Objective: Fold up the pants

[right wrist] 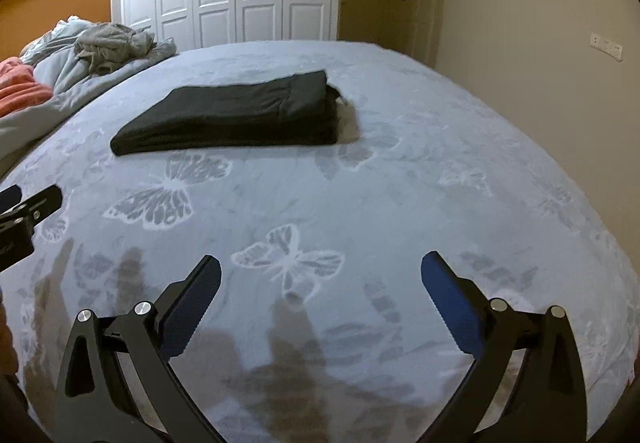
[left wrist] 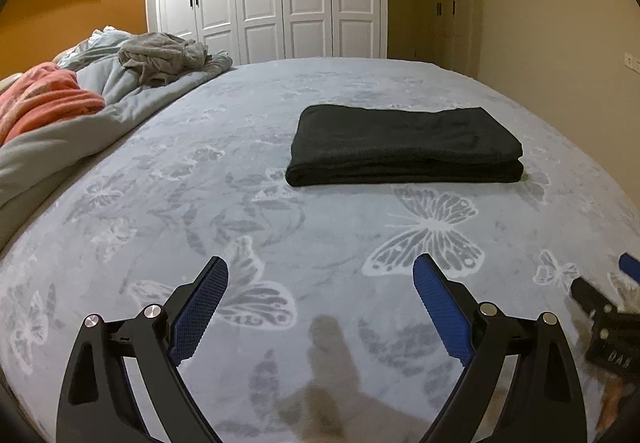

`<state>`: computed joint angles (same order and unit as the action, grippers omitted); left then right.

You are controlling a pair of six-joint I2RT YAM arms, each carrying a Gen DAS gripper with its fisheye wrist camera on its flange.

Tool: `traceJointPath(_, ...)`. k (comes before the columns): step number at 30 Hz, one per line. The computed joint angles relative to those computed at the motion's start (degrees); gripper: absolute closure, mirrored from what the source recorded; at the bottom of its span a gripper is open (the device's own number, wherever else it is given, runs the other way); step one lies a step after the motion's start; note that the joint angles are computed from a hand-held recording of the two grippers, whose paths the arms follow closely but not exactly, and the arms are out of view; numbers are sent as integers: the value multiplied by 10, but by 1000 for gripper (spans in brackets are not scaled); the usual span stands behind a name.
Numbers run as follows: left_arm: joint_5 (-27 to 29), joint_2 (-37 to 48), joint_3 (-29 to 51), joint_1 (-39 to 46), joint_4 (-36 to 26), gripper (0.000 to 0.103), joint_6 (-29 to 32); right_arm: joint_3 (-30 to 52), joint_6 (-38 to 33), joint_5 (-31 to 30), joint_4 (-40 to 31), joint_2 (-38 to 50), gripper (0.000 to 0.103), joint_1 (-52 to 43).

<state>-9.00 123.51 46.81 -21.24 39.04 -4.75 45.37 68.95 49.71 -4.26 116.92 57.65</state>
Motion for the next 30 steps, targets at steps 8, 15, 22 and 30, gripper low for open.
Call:
traceJointPath(8,-1,35,37,-4,-42,11,-11,16,-18,-41,18,26,5,-22)
traceJointPath(15,-10,33,31,-11,-31,11,-2,-10,18,-62,47,16,5,-35)
traceJointPath(22,-22,35,33,-13,-34,11,-9,-3,20,-55,36,19,5,-31)
traceJointPath(30,-35,39,38,-8,-43,12,-23,12,14,-51,17,25,5,-26)
